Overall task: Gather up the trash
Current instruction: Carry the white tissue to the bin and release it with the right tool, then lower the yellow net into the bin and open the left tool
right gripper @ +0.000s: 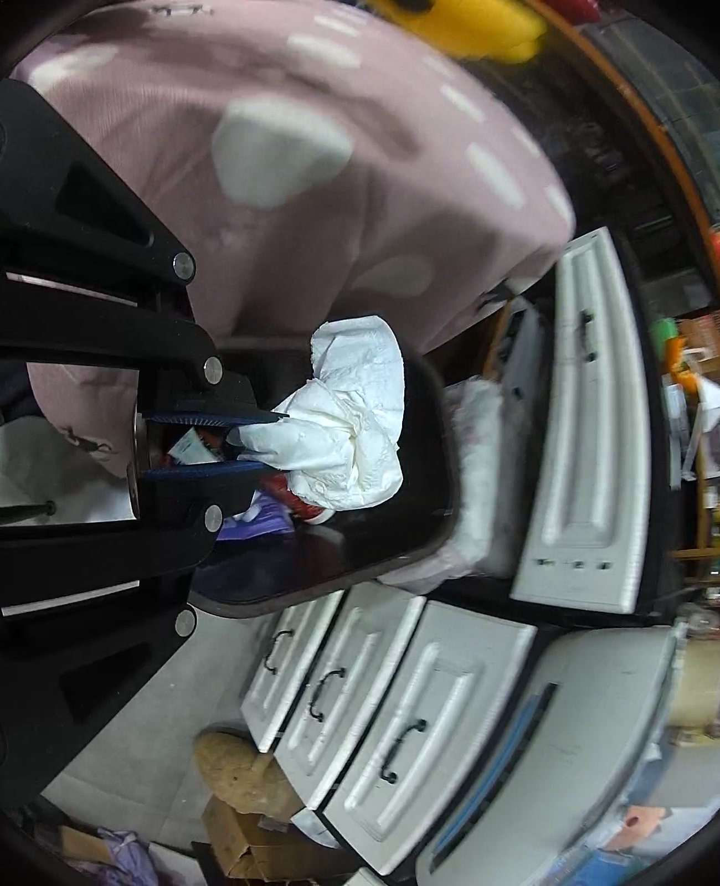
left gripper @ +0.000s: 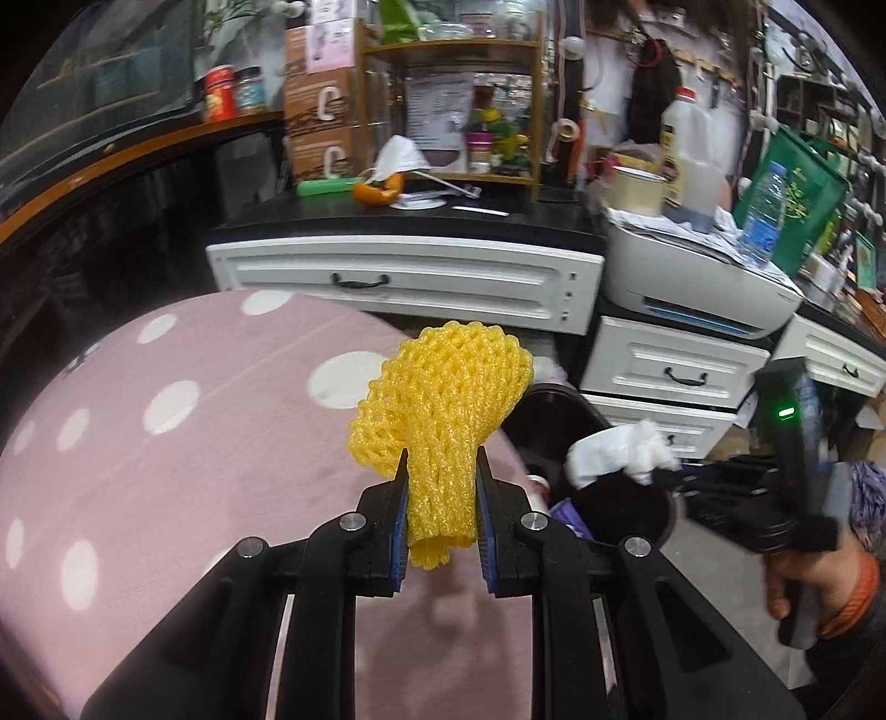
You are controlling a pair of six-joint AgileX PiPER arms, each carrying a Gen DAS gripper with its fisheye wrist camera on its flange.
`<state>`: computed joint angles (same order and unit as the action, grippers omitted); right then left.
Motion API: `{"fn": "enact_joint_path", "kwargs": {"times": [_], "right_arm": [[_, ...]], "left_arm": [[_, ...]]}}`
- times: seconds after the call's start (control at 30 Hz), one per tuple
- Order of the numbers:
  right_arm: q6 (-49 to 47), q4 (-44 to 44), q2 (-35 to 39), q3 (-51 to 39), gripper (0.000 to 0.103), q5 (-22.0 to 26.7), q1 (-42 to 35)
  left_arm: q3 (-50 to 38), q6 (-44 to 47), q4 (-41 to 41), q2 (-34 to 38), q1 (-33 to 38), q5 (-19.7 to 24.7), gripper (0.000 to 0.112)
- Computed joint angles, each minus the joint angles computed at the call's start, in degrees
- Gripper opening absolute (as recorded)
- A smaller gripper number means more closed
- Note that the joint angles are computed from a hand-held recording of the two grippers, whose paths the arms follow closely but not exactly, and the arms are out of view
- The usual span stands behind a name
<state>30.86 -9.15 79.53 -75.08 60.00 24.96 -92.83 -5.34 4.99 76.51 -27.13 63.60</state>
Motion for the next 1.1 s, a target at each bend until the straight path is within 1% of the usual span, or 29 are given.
{"fn": "enact_joint_path", "kwargs": {"times": [0.2,0.27,0.4,0.43,0.5,0.53,0.57,0.63,0.83,1.0,1.1], "right_arm": [[-3.58,4.71,6.65,3.00,0.012,-3.81,-4.97],[-4.40,6.39,8.56,3.64,0.012,-4.91,-6.22],[-4.02,5.68,11.75,4.78,0.012,-6.91,-6.38],[-4.27,6.44,12.42,5.27,0.014,-7.60,-6.80],[-5.08,8.13,13.50,5.64,0.023,-8.07,-7.65],[-4.86,8.16,13.73,6.08,0.034,-8.34,-7.84],[-4.85,8.01,13.92,6.31,0.049,-8.66,-8.03],[-4.67,7.61,13.15,7.13,0.060,-9.28,-7.97],[-3.64,5.89,10.82,7.72,0.061,-9.80,-8.09],[-2.00,3.76,8.73,6.88,0.061,-8.31,-7.84],[-0.18,2.06,6.60,5.92,0.061,-5.98,-8.26]], "left_arm": [[-1.92,-3.68,2.24,2.99,-6.82,0.47,0.020],[-2.38,-4.44,2.72,3.90,-8.30,0.60,0.020],[-3.27,-5.03,2.49,5.52,-9.79,0.93,0.020],[-3.53,-4.97,2.26,5.90,-9.85,1.01,0.020],[-4.10,-5.16,1.87,6.78,-10.32,1.22,0.020],[-4.25,-5.21,1.78,7.15,-10.62,1.24,0.020],[-4.24,-5.19,1.77,7.32,-10.83,1.21,0.020],[-4.33,-5.09,1.60,7.75,-11.26,1.28,0.020],[-4.90,-5.06,0.81,9.28,-12.17,2.00,0.020],[-4.80,-4.87,0.31,10.18,-12.91,2.15,0.020],[-5.31,-4.83,-0.22,11.13,-13.27,2.62,0.020]]}}
